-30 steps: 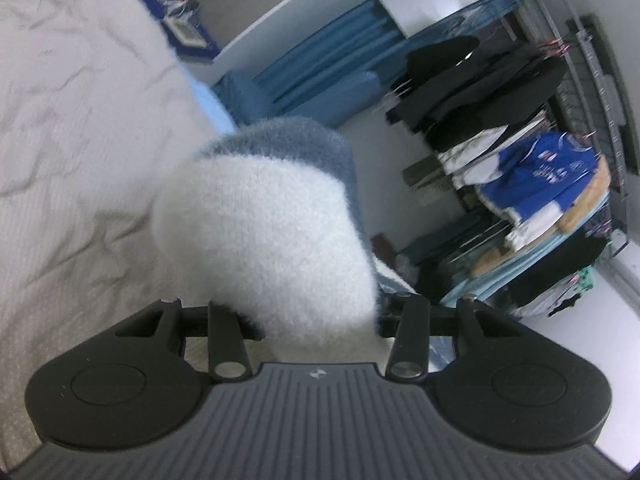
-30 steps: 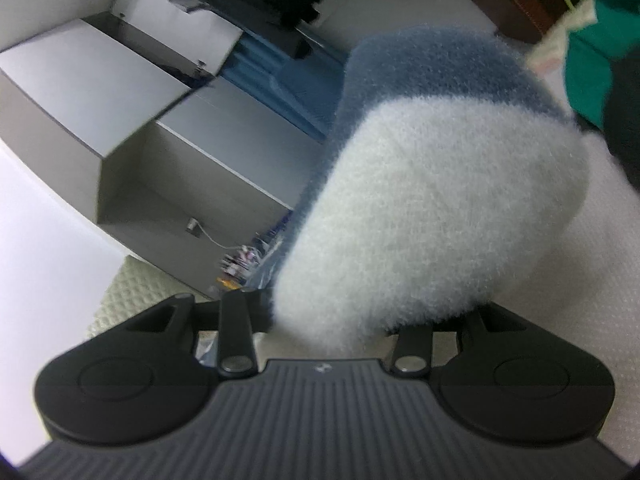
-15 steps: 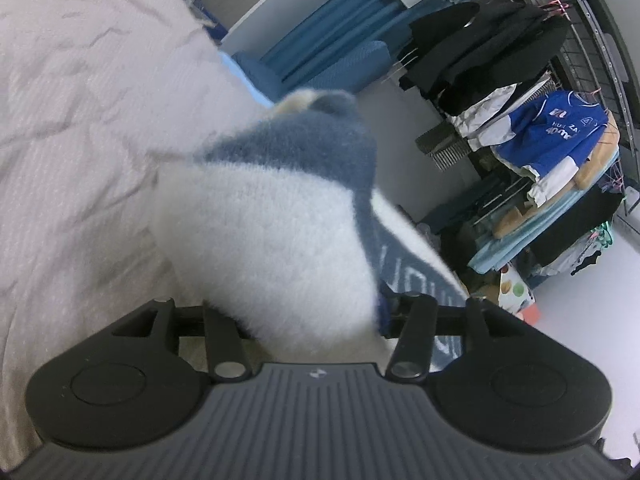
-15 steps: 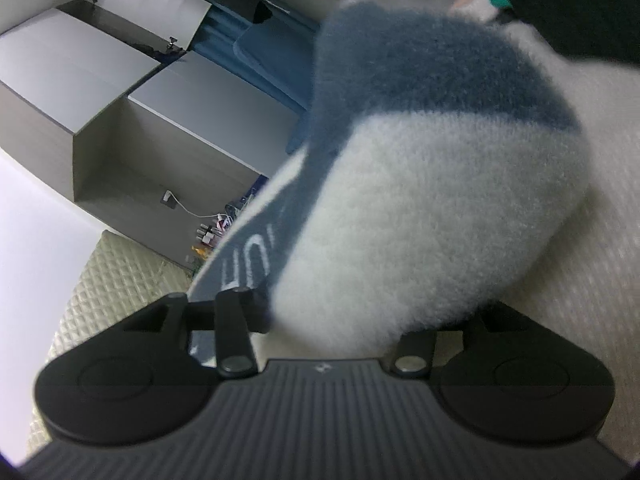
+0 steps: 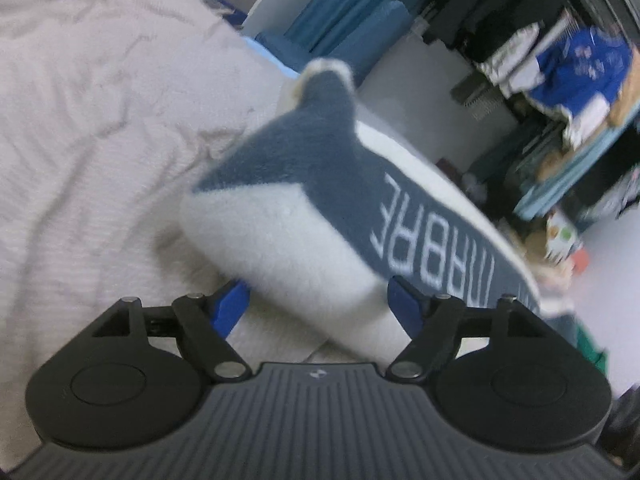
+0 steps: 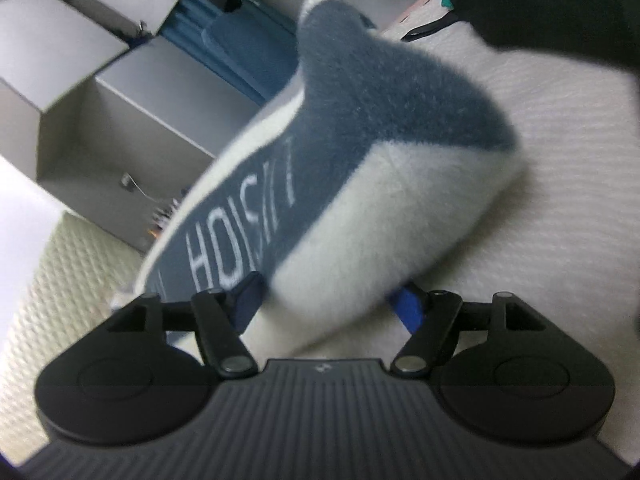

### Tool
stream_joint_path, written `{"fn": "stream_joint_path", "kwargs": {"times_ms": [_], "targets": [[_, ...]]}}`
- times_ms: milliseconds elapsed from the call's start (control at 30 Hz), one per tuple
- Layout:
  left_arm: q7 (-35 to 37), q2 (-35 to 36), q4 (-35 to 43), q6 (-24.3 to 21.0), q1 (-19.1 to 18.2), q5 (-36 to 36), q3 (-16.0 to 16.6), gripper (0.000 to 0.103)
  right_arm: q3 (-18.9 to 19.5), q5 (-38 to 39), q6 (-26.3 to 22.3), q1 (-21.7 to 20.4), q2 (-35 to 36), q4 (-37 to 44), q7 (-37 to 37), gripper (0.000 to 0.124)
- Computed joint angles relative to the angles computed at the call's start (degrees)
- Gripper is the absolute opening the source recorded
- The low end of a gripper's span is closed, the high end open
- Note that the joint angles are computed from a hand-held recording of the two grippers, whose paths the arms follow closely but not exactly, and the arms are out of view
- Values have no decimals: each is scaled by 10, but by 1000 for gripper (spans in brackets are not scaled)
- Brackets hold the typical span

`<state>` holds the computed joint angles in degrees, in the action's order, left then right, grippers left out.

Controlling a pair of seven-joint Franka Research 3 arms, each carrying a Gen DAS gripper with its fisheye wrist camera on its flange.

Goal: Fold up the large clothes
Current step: 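Lower the rolled sweater onto the bed and open both grippers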

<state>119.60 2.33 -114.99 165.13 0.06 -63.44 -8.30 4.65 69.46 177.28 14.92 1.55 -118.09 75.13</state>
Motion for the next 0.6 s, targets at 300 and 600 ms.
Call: {"fn": "stream_joint_path", "kwargs": {"times_ms": [300, 600], "targets": [[-163, -160, -77, -12, -19, 251, 14, 80, 71, -509, 33, -92, -136, -107, 399, 72], [-196, -328, -130, -42, -68, 356, 41, 87, 158, -679, -27, -176, -258, -86, 470, 72]]}}
